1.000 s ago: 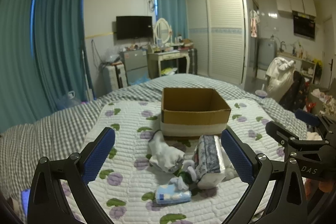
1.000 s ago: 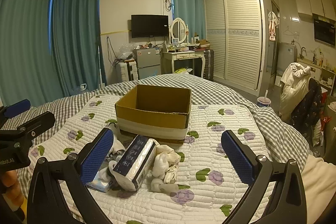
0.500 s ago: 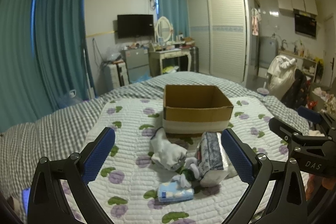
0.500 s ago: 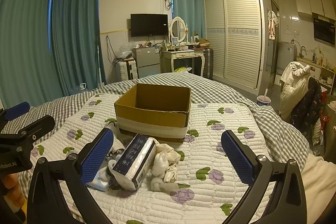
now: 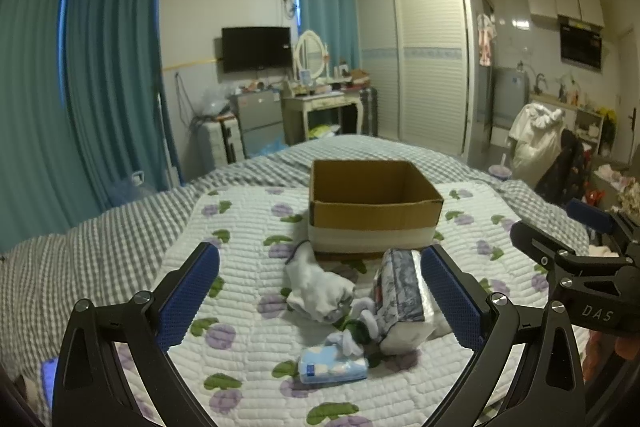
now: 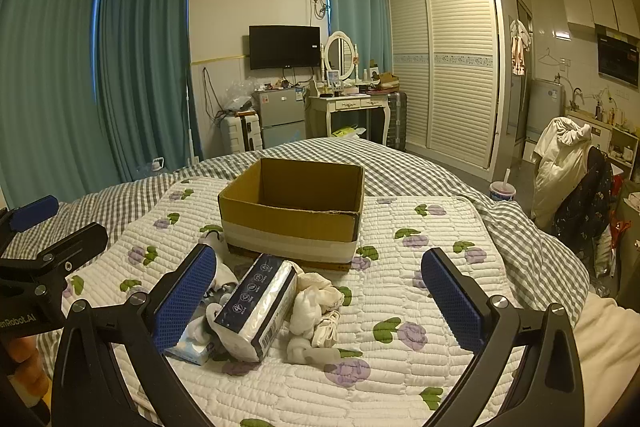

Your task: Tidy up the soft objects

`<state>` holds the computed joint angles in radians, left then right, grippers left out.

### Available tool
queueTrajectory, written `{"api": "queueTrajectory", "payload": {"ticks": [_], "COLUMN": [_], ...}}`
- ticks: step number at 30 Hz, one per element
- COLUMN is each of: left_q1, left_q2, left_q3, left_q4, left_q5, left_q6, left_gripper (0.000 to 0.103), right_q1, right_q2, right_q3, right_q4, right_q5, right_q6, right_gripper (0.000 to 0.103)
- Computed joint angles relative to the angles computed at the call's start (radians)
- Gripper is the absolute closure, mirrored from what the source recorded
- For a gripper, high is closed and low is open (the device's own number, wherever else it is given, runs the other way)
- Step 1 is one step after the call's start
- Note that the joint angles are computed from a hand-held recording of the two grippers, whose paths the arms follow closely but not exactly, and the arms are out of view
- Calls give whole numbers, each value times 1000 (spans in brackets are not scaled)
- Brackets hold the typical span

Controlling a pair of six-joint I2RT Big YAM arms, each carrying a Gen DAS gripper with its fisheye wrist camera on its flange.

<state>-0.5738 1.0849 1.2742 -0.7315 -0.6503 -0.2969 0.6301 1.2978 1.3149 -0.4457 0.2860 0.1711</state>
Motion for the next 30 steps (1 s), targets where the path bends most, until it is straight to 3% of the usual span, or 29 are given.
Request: {"api": "queueTrajectory", "payload": {"ticks": [30], "left_q1": [4], "left_q2": [-10], "left_q3": [15], "left_q4": [4], "left_q5": [4], "left_q6": [11], "left_gripper": [0], "right_q1": [7], "right_q2": [-8], "right_q3": [9], "right_q4": [-10], "right_q5": [13], "right_q6": [-14], "right_gripper": [0]}}
